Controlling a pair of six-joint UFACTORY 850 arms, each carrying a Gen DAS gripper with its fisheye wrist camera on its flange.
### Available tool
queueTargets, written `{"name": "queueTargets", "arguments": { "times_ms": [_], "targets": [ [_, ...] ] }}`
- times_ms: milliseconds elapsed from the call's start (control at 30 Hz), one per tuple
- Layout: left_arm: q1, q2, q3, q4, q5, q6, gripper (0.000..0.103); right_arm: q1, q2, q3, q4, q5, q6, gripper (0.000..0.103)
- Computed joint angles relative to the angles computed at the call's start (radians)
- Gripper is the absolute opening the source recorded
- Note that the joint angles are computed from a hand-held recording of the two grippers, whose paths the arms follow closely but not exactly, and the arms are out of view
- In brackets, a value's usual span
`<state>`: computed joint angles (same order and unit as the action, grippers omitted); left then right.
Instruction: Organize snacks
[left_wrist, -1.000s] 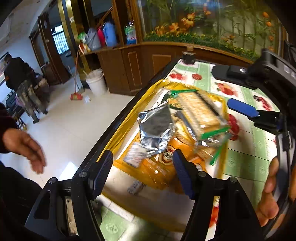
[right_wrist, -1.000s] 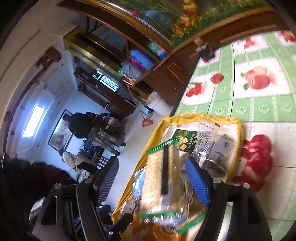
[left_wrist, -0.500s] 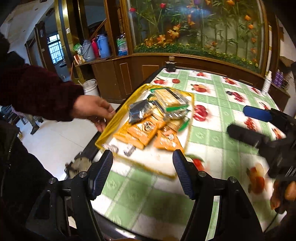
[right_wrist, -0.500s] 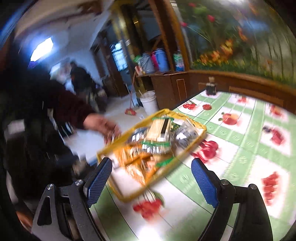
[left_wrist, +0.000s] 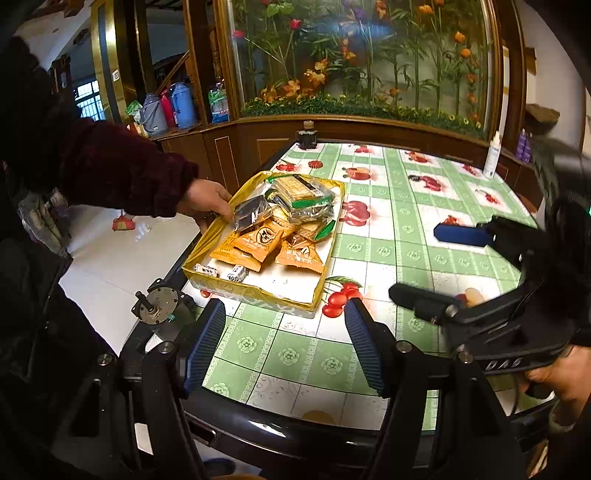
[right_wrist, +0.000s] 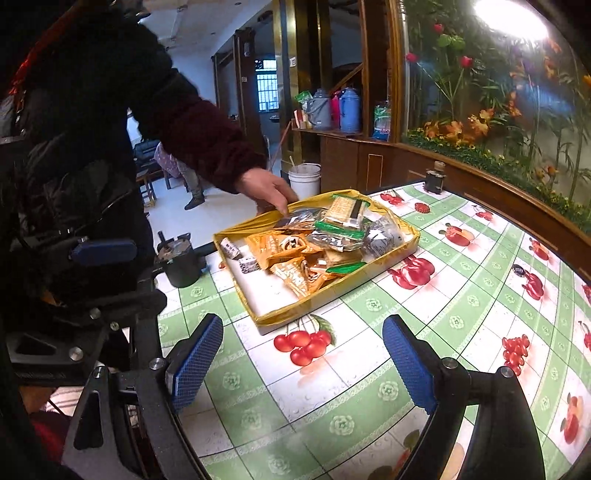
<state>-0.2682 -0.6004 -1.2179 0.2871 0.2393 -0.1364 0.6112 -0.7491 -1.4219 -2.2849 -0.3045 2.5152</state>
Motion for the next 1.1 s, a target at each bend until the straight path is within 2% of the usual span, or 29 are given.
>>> {"name": "queueTargets", "arguments": {
  "times_ms": [200,400,667,833,967,1100],
  "targets": [
    [0.001,0.02,0.027,-0.037,0.028,0.043,0.067,0.014,-0.011,-0.026,0.107,0.013,-0.146,0.09],
    [0.002,0.024,0.033,-0.008,0.03,0.028,0.067,0.026,-0.03,-0.065,0.3,0.024,-0.392,0.09],
    [-0.015,0.021,0.036,0.184,0.027,-0.127,0.067,0.029,-0.024,-0.053,0.474,0.022,-0.594,0.09],
    [-0.024,0.01,0.021,0.46,0.028,-0.372,0.067,0.024,0.003,-0.004,0.546,0.01,-0.649,0.09],
    [-0.034,0.013,0.025,0.515,0.04,-0.408,0.067,0.016,0.028,0.037,0.621,-0.01,-0.7,0.09],
    [-0.037,0.014,0.024,0.535,0.046,-0.423,0.067,0.008,0.054,0.076,0.612,-0.022,-0.672,0.09]
  ]
}}
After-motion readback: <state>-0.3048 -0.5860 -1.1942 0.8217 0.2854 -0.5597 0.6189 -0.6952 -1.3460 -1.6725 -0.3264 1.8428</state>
